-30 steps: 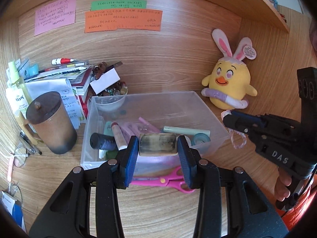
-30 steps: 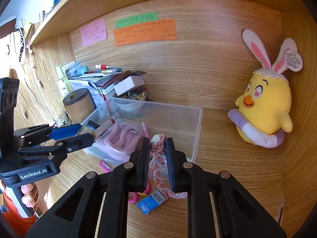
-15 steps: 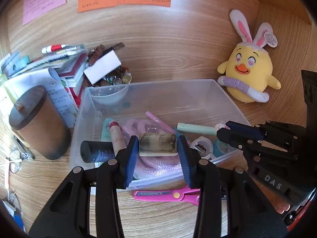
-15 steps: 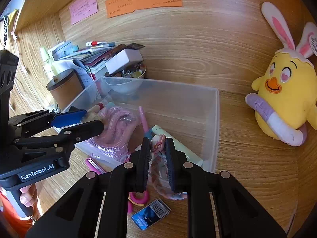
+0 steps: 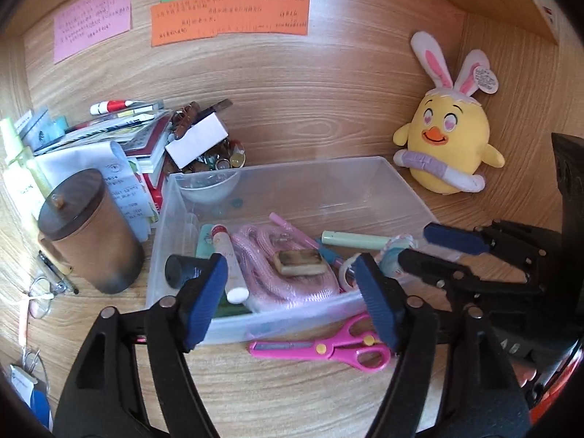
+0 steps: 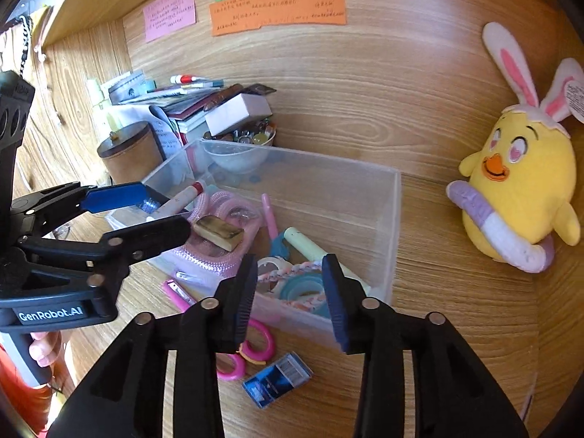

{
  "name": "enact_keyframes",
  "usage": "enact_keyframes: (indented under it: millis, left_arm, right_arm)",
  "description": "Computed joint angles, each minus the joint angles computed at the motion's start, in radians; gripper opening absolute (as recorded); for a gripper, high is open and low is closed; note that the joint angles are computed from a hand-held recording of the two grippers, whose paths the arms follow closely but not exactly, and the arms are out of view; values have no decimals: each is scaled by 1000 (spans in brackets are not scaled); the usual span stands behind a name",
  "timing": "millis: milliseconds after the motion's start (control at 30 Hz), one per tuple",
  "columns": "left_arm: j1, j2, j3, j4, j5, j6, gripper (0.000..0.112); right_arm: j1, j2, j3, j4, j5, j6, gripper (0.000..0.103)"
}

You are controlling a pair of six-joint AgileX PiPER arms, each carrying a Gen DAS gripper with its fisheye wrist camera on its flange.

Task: Organize objects
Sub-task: 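Drop soap bar into box with left tool while right drops pink rope in, then grasp pink scissors with left tool while right grasps blue card pack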

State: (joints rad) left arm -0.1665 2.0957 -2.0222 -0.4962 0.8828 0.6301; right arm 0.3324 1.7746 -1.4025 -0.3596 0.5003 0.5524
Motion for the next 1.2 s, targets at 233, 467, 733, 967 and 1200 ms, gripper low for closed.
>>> enact_keyframes:
  millis: [233,467,733,967,1200]
  left_arm:
    - [6,-99,208,-32,-45,97,84]
    - [-74,-50,247,132,-59,29,84]
    - [-85,-10,231,197,-37,-10,83]
    - [1,-114,403,177,-121,110,83]
    - [118,-113,367,118,-16,149,83]
  right_arm:
    - [-2,-126,157,-73,-45,94,49]
    - [-14,-177,280,-39,-67,84,61]
    - [-39,-111,289,172,-64,-122,61]
    - [-16,-38,231,216,-28,-208,64]
    - [14,5,191,148,4,-204,74]
